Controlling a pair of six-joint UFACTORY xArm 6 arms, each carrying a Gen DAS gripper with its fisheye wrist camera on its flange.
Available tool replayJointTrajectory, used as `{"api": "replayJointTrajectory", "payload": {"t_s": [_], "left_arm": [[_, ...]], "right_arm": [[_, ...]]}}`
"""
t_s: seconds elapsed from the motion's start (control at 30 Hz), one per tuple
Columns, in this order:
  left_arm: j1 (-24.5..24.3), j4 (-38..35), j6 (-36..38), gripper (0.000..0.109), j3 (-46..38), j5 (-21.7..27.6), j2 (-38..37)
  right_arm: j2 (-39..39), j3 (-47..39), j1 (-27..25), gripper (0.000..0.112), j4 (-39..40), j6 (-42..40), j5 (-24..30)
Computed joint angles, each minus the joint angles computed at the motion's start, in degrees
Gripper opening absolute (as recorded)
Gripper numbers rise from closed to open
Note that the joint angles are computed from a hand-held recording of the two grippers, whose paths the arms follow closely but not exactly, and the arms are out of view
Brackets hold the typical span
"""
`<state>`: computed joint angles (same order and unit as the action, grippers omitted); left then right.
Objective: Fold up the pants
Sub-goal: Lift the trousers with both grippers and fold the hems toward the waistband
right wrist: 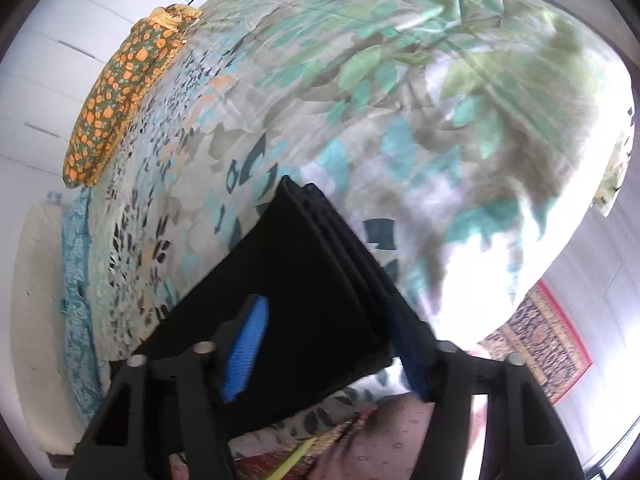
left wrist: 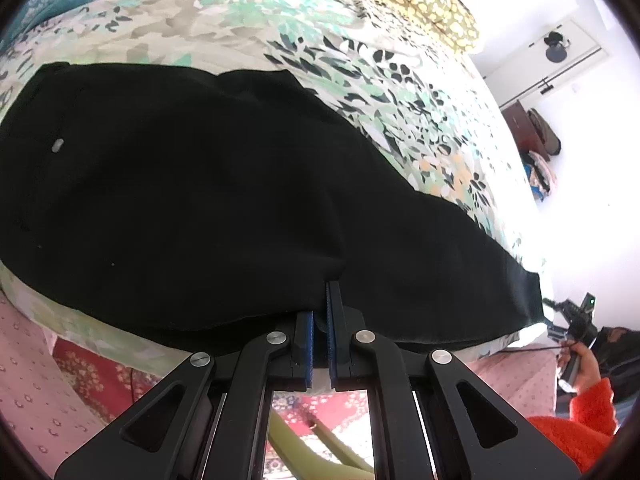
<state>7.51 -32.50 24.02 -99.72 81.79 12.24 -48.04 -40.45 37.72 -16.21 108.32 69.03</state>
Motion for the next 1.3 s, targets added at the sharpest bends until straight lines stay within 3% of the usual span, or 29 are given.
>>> {"api": "replayJointTrajectory", "payload": {"t_s": [0.03, 0.07, 0.33, 0.63, 0.93, 1.07, 1.1, 1.17, 1.2, 1.23, 1.3], "left_arm": [[0.0, 0.2, 0.0, 0.003, 0.2, -0.5, -0.2], [0.0, 0.2, -0.1, 0.003, 0.1, -0.6, -0.2], [-1.2, 4.3, 0.6, 0.003, 0.5, 1.5, -0.5], [-2.7, 9.6, 0.4, 0.003, 1.8, 3.0, -0.6], [-2.6, 10.5, 1.8, 0.002, 3.7, 2.6, -2.8], [-1.2, 8.1, 0.5, 0.003, 2.0, 5.1, -0.9], [-0.6, 6.8, -0.7, 0.005, 1.1, 6.1, 0.0], [0.4, 4.8, -3.6, 0.029, 0.3, 7.0, 1.5], [1.4, 3.3, -5.4, 0.057, -0.2, 7.4, 2.4], [2.1, 2.2, -6.6, 0.068, -0.2, 7.2, 2.7], [4.0, -1.8, -9.7, 0.068, -0.6, 6.9, 3.8]], "right_arm": [[0.7, -0.8, -0.1, 0.010, 1.0, -3.0, 1.4], [1.6, -1.7, 0.0, 0.009, 1.7, -5.7, 2.3], [6.6, -6.6, -0.2, 0.008, 3.3, -12.7, 10.9], [12.7, -11.0, -0.5, 0.008, 4.5, -17.0, 16.3], [14.1, -12.2, -0.4, 0.008, 4.7, -17.2, 17.7], [14.3, -12.3, -0.5, 0.008, 4.5, -16.7, 17.6], [14.3, -12.3, -0.4, 0.008, 4.4, -16.5, 17.7], [14.2, -12.2, -0.3, 0.009, 4.2, -16.2, 17.6], [14.1, -12.1, -0.2, 0.009, 4.2, -16.0, 17.5], [13.9, -11.9, -0.1, 0.009, 4.1, -15.8, 17.4], [13.7, -11.8, -0.1, 0.009, 4.0, -15.6, 17.2]]}}
